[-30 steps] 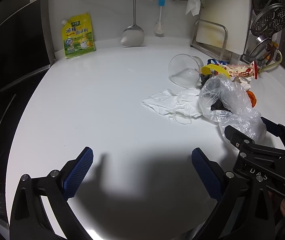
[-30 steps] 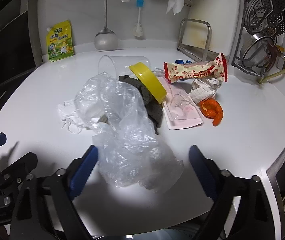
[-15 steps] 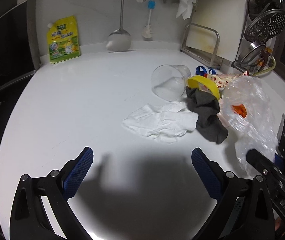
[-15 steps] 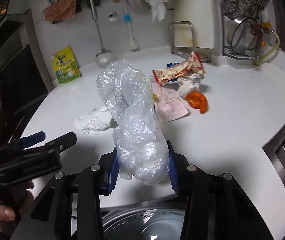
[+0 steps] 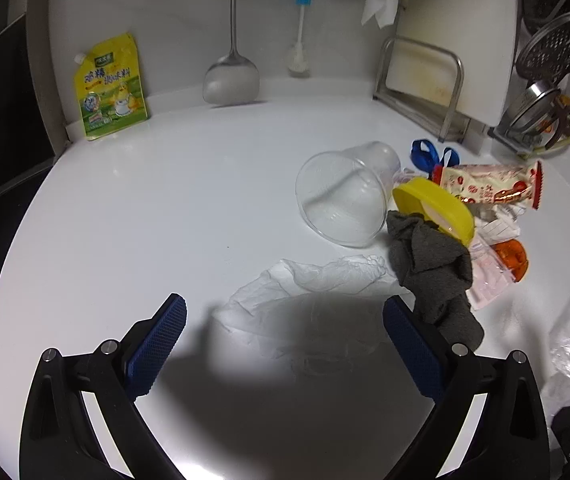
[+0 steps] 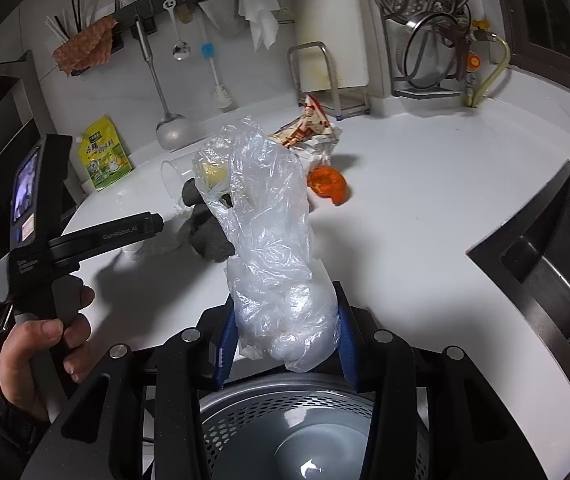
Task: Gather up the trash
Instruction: 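Grasp the white tissue with the left tool while the right tool lifts the plastic bag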
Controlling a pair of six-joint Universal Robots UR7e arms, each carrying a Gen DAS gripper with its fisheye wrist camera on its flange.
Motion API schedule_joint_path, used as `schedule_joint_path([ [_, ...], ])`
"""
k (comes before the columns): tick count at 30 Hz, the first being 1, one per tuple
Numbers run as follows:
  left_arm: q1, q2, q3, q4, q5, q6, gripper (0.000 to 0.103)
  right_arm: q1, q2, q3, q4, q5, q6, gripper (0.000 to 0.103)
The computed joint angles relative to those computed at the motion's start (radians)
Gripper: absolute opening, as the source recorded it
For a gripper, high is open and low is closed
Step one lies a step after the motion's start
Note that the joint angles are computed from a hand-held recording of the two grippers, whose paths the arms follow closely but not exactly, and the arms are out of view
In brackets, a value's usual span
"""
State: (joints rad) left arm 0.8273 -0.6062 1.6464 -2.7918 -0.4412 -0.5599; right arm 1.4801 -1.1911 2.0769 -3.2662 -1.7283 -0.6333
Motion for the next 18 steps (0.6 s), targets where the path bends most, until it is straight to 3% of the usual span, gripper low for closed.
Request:
schedule_joint_path([
  [5,0.016,0.011,-0.046,0.088,-0.032,-0.024,0.096,-0.006,-0.009,0.004,0.000,-0.003,0.006,0.041],
  [7,0.016,0.015,-0.049,0.069,-0.044,0.006,0.092,-0.006,-0.012,0.006,0.002,-0.004,0.008,0.041],
  [10,0.031,0.005,-0.052,0.070,-0.126,0.021,0.065,-0.007,-0.017,0.011,0.004,-0.006,0.011,0.041],
  [11,0.028,0.008,-0.050,0.060,-0.111,0.032,0.060,-0.007,-0.020,0.013,0.004,-0.006,0.011,0.041],
  [15,0.020,0.010,-0.037,0.023,-0.126,0.073,0.014,-0.010,-0.035,0.027,0.004,-0.003,0.015,0.041],
  [18,0.004,0.002,-0.004,-0.013,-0.115,0.075,0.011,-0.013,-0.052,0.045,-0.005,0.003,0.014,0.041],
])
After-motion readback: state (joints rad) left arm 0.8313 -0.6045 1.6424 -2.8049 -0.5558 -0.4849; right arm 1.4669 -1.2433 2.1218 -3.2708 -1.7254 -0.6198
